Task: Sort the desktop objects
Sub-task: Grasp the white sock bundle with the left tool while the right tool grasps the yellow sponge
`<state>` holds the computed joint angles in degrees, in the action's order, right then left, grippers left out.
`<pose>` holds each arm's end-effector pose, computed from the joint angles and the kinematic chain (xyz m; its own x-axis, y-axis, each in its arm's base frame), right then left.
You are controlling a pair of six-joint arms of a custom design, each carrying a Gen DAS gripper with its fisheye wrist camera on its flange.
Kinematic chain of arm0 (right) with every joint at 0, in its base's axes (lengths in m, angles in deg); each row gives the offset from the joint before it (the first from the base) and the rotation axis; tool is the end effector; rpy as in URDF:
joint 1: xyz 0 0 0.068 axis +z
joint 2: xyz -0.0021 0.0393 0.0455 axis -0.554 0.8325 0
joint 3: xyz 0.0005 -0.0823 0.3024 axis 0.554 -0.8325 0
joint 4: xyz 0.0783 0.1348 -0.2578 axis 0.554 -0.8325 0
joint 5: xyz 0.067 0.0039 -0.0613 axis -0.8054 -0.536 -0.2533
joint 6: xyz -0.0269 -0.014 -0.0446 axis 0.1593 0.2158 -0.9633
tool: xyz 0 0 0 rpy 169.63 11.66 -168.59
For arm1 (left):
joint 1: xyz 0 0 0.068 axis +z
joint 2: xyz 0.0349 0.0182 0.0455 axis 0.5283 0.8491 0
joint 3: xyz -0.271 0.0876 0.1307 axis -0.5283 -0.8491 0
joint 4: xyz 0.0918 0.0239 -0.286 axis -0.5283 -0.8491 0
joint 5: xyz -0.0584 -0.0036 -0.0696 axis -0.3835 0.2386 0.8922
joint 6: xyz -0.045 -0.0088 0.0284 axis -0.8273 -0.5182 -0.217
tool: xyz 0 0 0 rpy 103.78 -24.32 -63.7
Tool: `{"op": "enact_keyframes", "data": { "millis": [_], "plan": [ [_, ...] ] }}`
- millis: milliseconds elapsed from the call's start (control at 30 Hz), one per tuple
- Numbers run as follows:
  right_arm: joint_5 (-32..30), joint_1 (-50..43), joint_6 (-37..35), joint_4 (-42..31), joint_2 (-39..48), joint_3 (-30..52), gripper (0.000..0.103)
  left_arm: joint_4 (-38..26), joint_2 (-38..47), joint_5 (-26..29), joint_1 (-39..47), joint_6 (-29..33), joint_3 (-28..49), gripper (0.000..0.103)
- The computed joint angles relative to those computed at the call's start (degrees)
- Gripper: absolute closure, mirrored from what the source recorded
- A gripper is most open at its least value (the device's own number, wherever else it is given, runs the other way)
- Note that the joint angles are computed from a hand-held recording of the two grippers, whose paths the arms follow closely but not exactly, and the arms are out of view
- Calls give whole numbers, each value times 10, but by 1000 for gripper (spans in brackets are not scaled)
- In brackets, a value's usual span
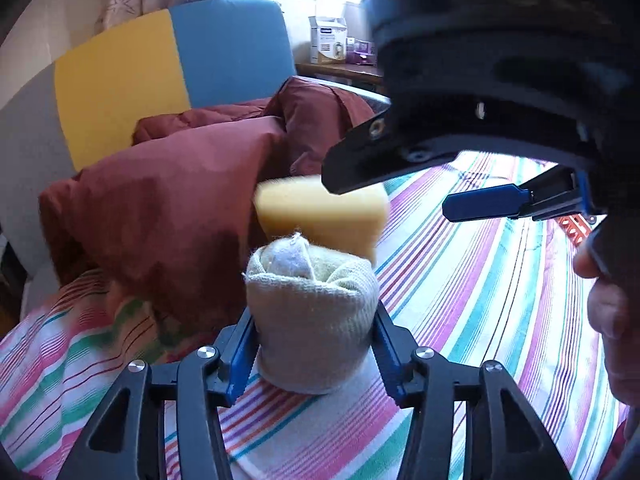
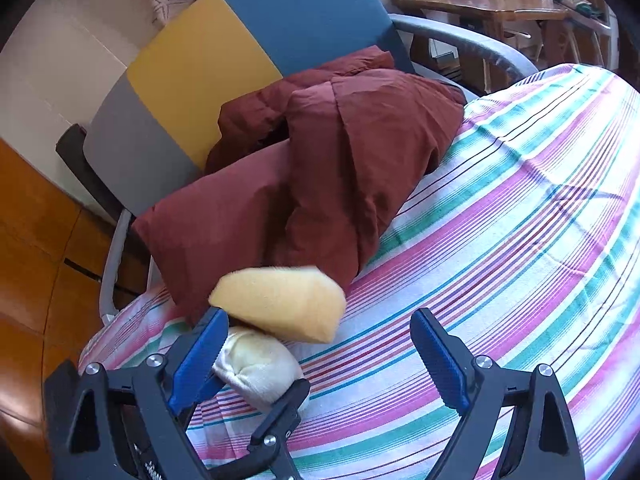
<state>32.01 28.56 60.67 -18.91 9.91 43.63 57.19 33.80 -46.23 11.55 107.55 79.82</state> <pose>0.1723 0.2925 0.1903 -0.7335 0.5069 -0.4527 0.3131 0.8433 0.4369 0.1693 -0.0727 0.1413 -0.5236 0.5220 -0.6733 0.6953 0.7186 0.0164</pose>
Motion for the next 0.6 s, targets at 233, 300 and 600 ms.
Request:
{"op": "enact_keyframes", "data": {
  "millis": [233,300,600],
  "plan": [
    [-7,5,-18,5,19,18,9,-18,-48,-13,41,-10,-23,50],
    [-9,6,-22,4,28,25,6,-28,-66,-13,49,-12,-29,50],
    [-14,-2,-84,-34,89,99,3,-19,-66,-3,69,-16,-36,50]
  ]
}}
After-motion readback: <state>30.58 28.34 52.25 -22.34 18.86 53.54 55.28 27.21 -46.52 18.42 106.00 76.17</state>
